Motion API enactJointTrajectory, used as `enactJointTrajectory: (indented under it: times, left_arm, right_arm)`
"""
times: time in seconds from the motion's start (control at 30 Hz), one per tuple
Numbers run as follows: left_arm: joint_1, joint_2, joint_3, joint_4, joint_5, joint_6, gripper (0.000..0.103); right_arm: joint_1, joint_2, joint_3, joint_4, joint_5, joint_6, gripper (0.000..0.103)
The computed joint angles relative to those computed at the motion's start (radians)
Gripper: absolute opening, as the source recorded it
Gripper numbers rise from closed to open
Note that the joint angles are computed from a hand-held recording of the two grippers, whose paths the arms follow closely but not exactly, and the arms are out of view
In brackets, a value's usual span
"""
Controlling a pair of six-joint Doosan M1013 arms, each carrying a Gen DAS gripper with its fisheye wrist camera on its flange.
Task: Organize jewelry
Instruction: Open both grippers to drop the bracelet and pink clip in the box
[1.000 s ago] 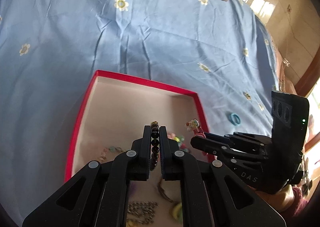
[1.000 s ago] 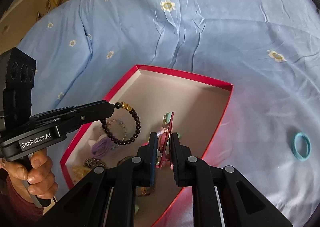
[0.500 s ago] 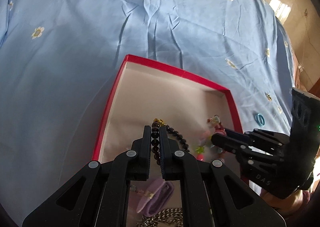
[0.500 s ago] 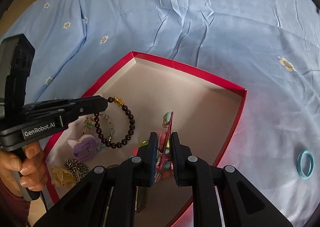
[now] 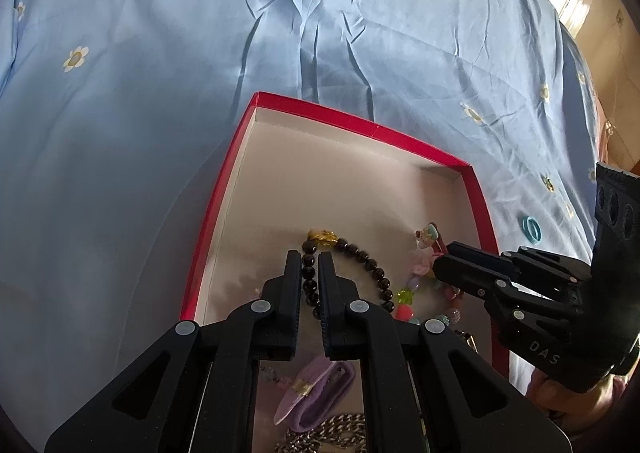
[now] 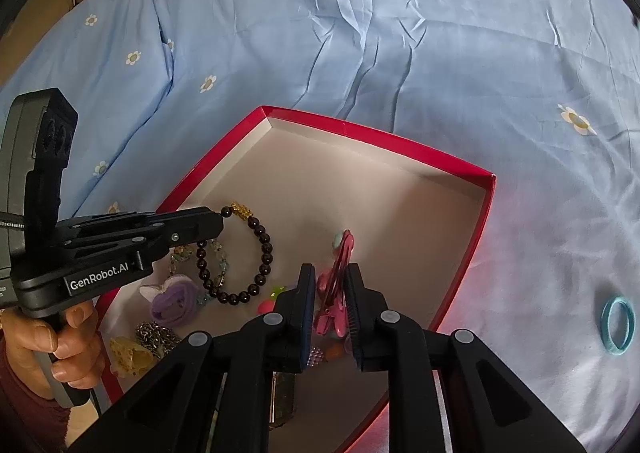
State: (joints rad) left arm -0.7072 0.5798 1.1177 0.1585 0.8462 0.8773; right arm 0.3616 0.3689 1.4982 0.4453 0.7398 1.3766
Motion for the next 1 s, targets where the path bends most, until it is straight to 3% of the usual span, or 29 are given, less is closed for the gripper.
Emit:
enactJointTrajectory:
  times: [0.27, 0.47, 0.63, 0.8, 1.0]
  left_arm:
    - [0.002, 0.001, -0.001, -0.003, 0.003, -0.010, 0.008]
    - [-0.002, -0.005, 0.001, 0.027, 0.007, -0.023, 0.031]
    - [-0.007, -0.026, 0.019, 0.058, -0.005, -0.071, 0.057]
    - [-0.020, -0.063, 0.060, 0.113, -0.031, -0.135, 0.075]
    - [-0.047, -0.116, 0.129, 0.218, -0.058, -0.254, 0.089]
  right_arm:
    - [-0.002, -0.001, 0.002, 0.016, 0.000, -0.003, 0.018]
    - [-0.004, -0.010, 0.009, 0.027, -0.008, -0.008, 0.032]
    - [-0.007, -0.026, 0.021, 0.032, -0.029, -0.010, 0.034]
    - [-0.005, -0.071, 0.065, 0.033, -0.090, -0.010, 0.050]
    - [0.003, -0.122, 0.120, -0.007, -0.174, 0.025, 0.065]
